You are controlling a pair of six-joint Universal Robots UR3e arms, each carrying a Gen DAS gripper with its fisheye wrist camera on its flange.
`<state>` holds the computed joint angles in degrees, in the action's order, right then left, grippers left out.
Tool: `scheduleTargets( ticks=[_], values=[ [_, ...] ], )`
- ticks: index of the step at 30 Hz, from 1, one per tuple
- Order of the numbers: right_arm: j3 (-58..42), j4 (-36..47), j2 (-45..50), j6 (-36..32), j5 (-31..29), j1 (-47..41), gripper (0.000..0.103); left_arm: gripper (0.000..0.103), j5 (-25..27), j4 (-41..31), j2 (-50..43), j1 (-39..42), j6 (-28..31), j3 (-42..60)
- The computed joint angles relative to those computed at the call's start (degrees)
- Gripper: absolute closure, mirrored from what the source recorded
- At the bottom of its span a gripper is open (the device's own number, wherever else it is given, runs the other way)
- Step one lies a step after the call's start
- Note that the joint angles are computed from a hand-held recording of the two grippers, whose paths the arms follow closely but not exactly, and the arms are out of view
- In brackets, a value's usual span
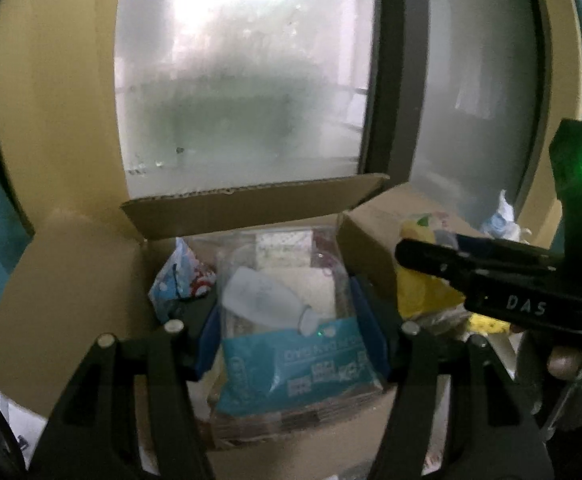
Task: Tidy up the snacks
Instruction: 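Carry both bags into the box and open both tools, then withdraw both tools from the box toward the whole wheat bread packet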
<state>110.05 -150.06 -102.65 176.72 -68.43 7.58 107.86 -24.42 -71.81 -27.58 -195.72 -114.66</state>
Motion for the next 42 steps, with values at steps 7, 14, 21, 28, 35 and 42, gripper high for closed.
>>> scheduleTargets(
  ticks=[7, 14, 21, 28, 35, 42],
  values=[
    [-8.2, -0.9, 10.5, 1.4, -1.4, 0.9, 0.045, 0.032, -6.3, 2.4, -4.3, 6.4, 0.8, 1.7],
    [-10.0, -2.9, 14.3, 2.7, -2.7, 1.0, 0.025, 0.025, -5.5, 1.5, -2.5, 7.1, 1.2, 1.4],
    [-3.9, -2.4, 5.4, 0.3, -2.0, -0.6, 0.022, 0.024, 0.1, -1.1, 2.8, 2.7, -1.3, -0.2],
    [5.8, 4.7, -11.6, -1.6, 0.6, -4.2, 0.022, 0.024, 9.2, -4.0, 7.2, -8.0, -7.3, -3.7],
    [12.3, 16.2, -27.8, -4.5, 3.9, -9.3, 0.022, 0.024, 18.6, -7.8, 7.1, -20.7, -17.4, -7.0],
    [18.5, 40.8, -50.2, -14.4, 13.6, -23.3, 0.022, 0.024, 25.3, -13.8, 5.7, -31.1, -31.2, -10.2]
  ],
)
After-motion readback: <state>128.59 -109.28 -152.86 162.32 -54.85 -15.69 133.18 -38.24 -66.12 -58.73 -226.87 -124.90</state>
